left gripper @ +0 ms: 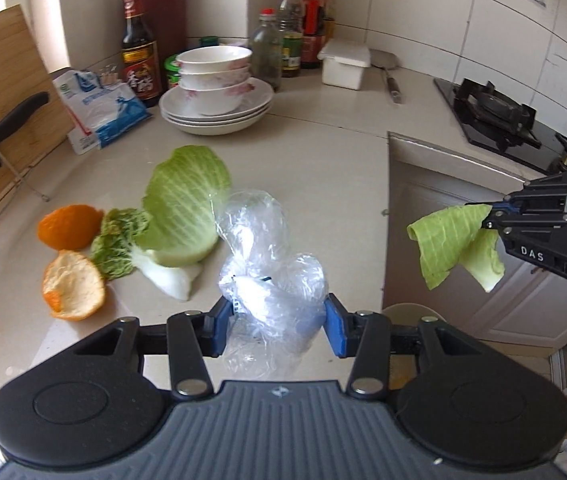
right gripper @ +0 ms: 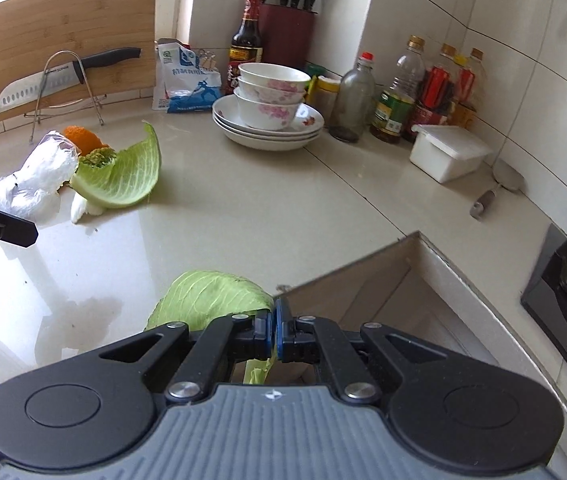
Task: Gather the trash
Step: 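Carry the plastic bag and cabbage leaf over the white bin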
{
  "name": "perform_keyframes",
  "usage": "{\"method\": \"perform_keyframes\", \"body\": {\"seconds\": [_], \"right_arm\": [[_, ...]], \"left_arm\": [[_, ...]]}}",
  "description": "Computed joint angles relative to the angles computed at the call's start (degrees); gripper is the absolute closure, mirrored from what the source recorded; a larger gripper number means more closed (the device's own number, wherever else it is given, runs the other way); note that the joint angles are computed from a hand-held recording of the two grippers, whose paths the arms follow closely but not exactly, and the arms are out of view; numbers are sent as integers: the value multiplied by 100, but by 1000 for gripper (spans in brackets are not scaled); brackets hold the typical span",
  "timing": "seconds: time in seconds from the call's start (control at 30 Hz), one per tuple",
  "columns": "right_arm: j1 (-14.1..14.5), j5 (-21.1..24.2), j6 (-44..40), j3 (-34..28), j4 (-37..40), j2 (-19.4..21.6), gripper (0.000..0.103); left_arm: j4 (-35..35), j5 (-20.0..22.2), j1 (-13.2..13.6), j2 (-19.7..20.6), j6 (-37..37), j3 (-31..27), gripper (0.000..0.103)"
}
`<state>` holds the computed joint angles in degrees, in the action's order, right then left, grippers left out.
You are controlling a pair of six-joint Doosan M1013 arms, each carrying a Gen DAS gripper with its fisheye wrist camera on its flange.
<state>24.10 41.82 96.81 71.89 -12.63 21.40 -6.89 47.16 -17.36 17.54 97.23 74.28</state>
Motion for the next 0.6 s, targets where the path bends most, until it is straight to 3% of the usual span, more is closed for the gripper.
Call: {"method": "perform_keyframes", "body": {"seconds": [0.33,0.6], "right_arm": [[-127,68,1230,770,-580,-451,99],[-260,-181,1600,1253,-573,-539,99]], "left_arm": [[-821,274,-371,287,1056,-302,58],[-1202,330,-593,488,1522,-425,58]]}}
